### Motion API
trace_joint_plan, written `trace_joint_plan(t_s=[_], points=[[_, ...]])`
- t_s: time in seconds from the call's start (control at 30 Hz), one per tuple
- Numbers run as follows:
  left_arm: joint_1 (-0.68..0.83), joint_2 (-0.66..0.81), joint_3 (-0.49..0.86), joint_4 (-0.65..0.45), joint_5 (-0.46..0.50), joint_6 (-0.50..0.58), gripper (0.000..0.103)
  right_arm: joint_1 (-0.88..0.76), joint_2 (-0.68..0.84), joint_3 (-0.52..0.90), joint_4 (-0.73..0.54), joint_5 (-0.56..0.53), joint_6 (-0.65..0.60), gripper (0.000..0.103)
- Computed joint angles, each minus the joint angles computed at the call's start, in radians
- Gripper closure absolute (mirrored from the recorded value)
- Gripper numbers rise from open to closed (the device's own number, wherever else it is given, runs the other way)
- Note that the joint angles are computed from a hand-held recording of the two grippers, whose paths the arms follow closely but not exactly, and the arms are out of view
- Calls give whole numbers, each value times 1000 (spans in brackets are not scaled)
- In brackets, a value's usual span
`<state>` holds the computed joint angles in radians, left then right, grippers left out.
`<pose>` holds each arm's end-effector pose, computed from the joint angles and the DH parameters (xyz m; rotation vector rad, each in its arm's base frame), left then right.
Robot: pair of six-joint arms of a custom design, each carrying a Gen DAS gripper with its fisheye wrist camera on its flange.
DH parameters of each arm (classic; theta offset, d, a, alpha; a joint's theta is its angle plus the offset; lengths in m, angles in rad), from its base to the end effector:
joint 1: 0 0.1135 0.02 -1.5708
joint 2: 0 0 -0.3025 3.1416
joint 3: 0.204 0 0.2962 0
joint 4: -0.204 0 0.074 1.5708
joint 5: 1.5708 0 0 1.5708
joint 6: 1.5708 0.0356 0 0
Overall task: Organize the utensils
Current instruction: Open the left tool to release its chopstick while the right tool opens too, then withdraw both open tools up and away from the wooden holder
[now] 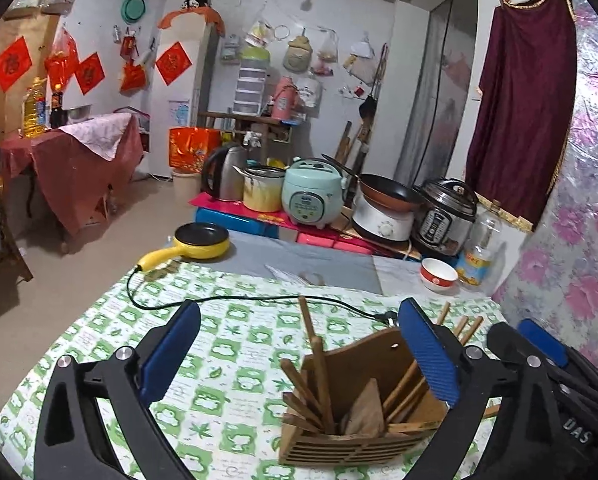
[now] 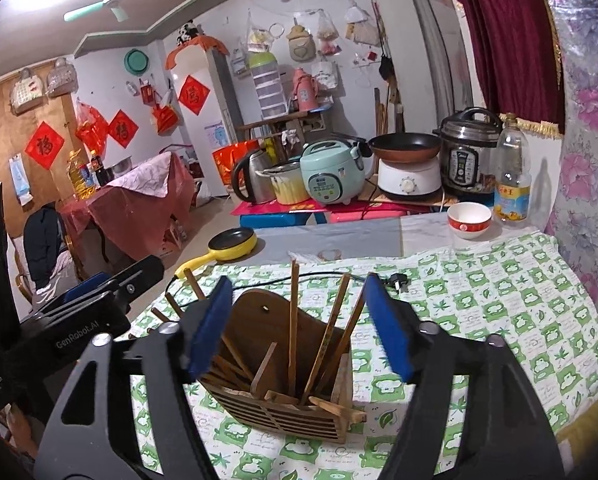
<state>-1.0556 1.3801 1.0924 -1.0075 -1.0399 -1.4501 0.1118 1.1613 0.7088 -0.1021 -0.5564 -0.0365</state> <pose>0.1661 -0.2310 0.2972 -0.5681 2.0021 0.0980 0.2715 0.0494 0.2633 -0.4815 2.0392 0.6340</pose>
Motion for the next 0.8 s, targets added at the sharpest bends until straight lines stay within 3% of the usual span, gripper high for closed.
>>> trace_joint_plan(t_s=[0.2,0.53,0.8], points=[[12,-18,3,-49,22,-48,6,6,-19,-8,6,37,3,15],[-8,-40,-9,-69,52,-112,6,-31,-76,-38,3,28,-11,8],[-79,60,87,-270,-17,-280,6,-66,-157,-66,-13,20,-28,6]])
